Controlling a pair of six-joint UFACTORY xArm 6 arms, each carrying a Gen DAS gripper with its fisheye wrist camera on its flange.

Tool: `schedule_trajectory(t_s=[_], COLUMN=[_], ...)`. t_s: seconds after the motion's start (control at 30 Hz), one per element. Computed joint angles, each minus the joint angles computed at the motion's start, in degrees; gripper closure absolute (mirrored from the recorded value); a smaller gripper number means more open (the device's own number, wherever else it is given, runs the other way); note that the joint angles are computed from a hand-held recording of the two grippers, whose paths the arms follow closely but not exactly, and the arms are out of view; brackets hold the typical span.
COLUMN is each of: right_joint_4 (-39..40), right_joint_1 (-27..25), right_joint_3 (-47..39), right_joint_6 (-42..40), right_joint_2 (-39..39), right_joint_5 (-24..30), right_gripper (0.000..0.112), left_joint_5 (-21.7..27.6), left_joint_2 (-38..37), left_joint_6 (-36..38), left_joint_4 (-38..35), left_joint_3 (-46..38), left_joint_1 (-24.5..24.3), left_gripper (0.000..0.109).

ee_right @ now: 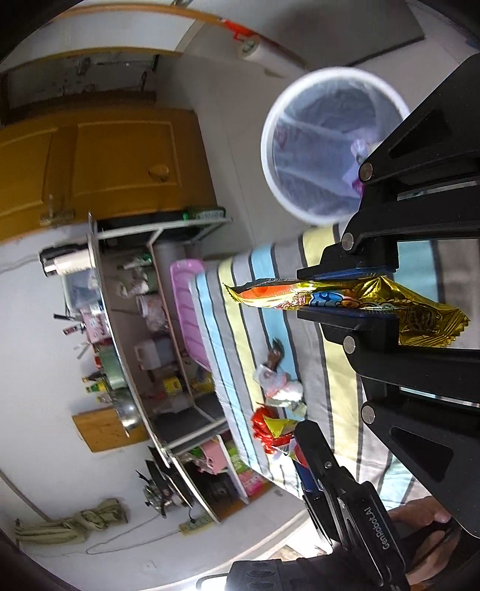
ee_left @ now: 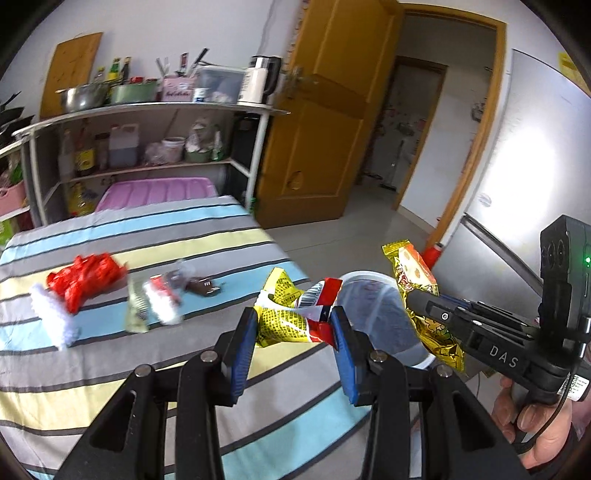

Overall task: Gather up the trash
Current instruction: 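Carry both yellow wrappers over the wastebasket and open both grippers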

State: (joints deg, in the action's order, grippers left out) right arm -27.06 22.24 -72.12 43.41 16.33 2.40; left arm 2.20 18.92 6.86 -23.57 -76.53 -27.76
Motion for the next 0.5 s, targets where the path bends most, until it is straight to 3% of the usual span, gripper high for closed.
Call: schedule_trajectory(t_s=[0.2,0.5], right_joint_4=[-10.5,-15.8], right_joint_1=[-3.7,-8.4], right_joint_3=[4.5,7.7], right_joint_6=[10.5,17.2], right_joint_2=[-4.0,-5.8], right_joint_5=[-1.4,-2.9], right_gripper=[0.098,0.098], left_joint_5=[1.4,6.4], left_joint_2=[2.6,9.8], left_joint_6=[3.3,4.6], left_joint_4=[-2.4,-2.3], left_joint_3=[-4.6,-15.3], left_joint_1=[-2.5,-4.1], left_gripper=[0.067,0.067])
